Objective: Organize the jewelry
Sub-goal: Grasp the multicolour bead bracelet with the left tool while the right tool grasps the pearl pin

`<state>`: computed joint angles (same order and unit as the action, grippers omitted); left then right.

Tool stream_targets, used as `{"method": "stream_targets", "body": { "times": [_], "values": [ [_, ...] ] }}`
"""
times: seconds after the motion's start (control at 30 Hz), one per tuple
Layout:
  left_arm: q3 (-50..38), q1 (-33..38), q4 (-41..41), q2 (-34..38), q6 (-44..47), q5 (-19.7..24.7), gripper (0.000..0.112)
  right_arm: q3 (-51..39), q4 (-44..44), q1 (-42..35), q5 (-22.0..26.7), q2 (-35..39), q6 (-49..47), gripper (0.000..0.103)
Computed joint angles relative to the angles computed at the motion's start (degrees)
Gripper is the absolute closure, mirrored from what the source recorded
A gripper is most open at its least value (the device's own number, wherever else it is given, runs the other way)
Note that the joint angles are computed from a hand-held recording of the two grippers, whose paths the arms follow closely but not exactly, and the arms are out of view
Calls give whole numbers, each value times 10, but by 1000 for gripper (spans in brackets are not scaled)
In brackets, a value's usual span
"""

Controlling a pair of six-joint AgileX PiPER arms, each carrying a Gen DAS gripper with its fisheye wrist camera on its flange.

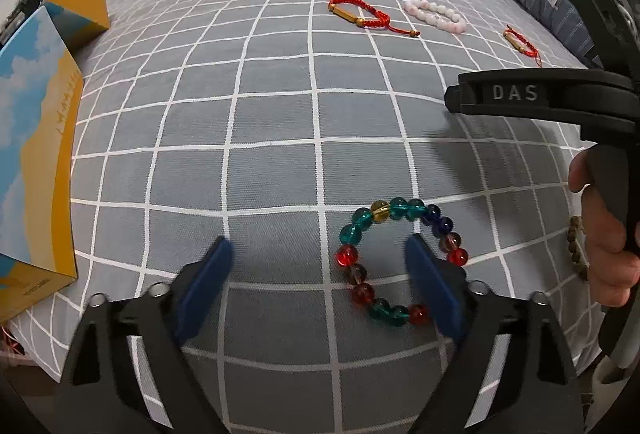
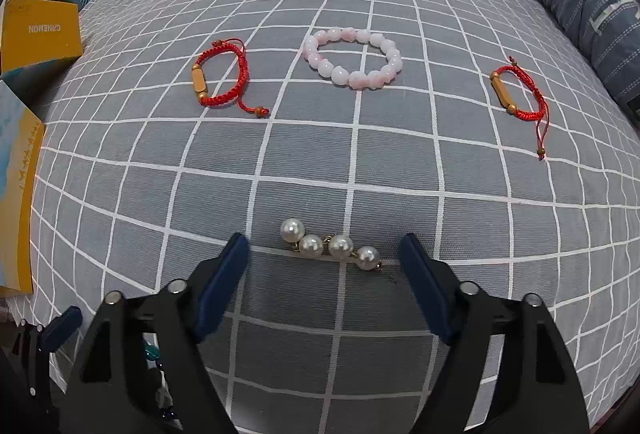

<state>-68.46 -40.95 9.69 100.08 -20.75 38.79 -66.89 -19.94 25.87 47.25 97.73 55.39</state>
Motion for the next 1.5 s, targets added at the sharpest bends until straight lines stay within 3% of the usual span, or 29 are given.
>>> {"method": "stream_targets", "body": {
  "times": [0.17,0.27,0.33,0.37,0.4,0.43,0.5,1.4,1.43,1.47,1.5],
  "values": [
    [5,2,-15,-11,26,4,57,-15,12,1,9,7,-6,52],
    [3,5,-22,-15,34,11,75,-24,16,2,13,13,-11,63],
    [1,7,-34,-18,51,16,95,-13,14,3,12,5,-9,70],
    [0,7,-38,-18,58,19,100,-13,16,3,10,4,-9,74],
    [1,6,-37,-20,58,20,101,-14,19,4,11,4,-8,82],
    [1,8,-43,-24,63,20,103,-15,18,5,15,2,-4,82],
    [4,16,-61,-33,74,19,103,-15,18,8,21,0,-3,103],
    [6,37,-68,-127,87,22,103,-15,-61,62,62,-54,74,102],
    [7,39,-71,-129,90,22,103,-19,-58,55,66,-48,69,100],
    [6,38,-71,-129,89,22,103,-21,-51,49,64,-43,63,92],
    [5,37,-70,-128,87,22,103,-16,-42,37,52,-42,58,73]
  ]
}}
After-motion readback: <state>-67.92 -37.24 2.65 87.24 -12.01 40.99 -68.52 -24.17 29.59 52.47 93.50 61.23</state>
